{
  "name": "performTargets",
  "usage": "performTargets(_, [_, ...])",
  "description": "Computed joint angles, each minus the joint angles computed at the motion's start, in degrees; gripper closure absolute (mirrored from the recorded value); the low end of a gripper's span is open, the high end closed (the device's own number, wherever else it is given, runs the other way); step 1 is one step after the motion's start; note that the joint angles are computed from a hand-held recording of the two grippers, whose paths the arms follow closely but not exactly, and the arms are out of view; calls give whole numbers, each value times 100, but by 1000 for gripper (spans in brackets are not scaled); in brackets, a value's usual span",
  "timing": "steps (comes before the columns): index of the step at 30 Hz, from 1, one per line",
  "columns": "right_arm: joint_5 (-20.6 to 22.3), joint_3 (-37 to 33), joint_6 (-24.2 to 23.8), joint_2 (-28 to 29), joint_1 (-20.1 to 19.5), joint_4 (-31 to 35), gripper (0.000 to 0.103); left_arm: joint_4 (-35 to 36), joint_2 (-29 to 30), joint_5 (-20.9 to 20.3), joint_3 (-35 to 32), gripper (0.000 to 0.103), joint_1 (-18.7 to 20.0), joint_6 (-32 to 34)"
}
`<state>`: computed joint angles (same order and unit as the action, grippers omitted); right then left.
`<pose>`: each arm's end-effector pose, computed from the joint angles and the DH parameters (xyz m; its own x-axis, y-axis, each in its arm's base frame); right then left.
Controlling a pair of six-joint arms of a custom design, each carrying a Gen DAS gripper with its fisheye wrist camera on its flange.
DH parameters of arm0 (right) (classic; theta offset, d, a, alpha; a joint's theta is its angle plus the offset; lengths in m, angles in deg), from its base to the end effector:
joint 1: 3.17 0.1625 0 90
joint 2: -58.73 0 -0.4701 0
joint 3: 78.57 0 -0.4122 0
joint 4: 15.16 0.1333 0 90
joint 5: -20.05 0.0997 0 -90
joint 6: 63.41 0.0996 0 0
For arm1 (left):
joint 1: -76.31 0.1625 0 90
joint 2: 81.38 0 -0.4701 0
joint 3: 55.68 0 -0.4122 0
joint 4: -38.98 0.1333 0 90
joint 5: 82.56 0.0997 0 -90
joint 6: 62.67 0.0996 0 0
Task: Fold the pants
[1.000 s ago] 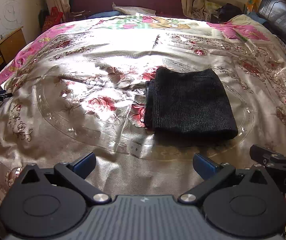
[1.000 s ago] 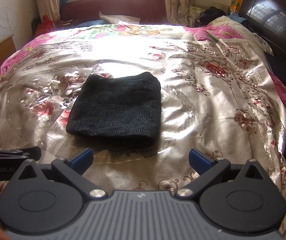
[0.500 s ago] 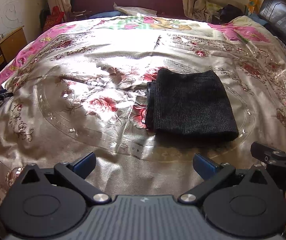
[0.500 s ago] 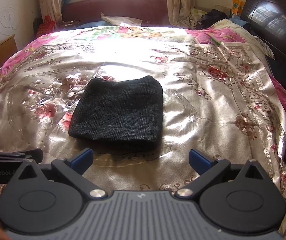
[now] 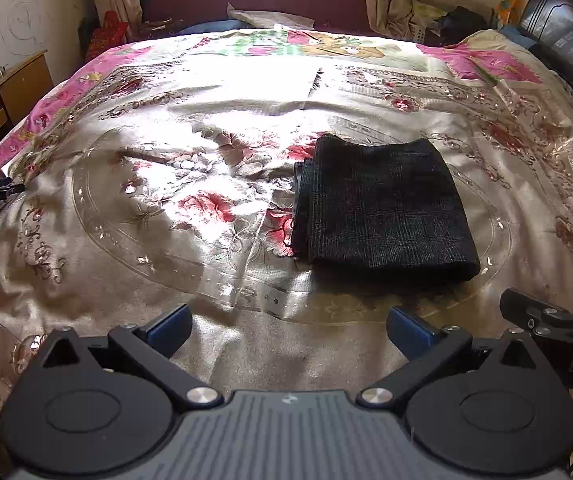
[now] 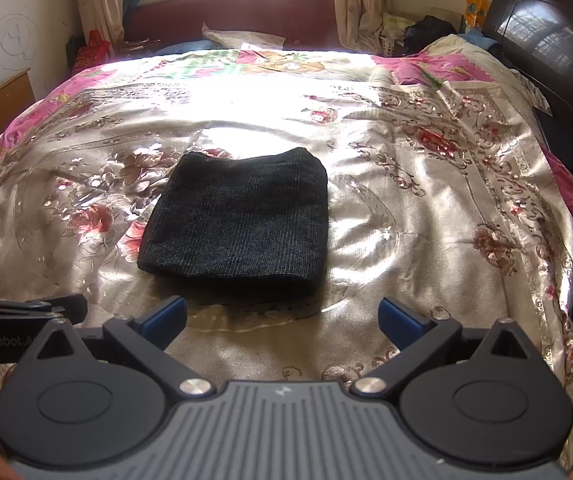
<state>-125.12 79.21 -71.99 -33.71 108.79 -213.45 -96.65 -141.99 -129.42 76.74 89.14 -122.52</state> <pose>0.1464 -0.2253 0.2839 -0.6898 0.2004 0.6957 -0.3809 0.7168 -0.5841 -0.3617 -0.2889 0.0713 -0.6903 0.2187 -0.6897 0.5537 0.7732 -0.3090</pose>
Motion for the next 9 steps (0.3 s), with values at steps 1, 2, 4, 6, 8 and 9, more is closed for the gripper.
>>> performTargets(1, [16,-3,-27,17,-14,-46,2,-21,13,2,-9,0,28,18])
performTargets(2, [42,-9,-65,38,-42,-93,2,-33,24,1,-13,0,44,24])
performTargets(4, [58,-22,-91,67,-81,-110,2,-37,41,-13,-26,0,85,39])
performTargets(6, [76,-27,-113,93,-117,-141,2,-113,57,-50,-21,0,126,83])
performTargets(8, [98,-24,-119,112,-145,-164,2,-194,76,-95,-12,0,180,120])
performTargets(9, [105,-26,-115,117,-155,-161,2,-195,86,-117,-17,0,206,119])
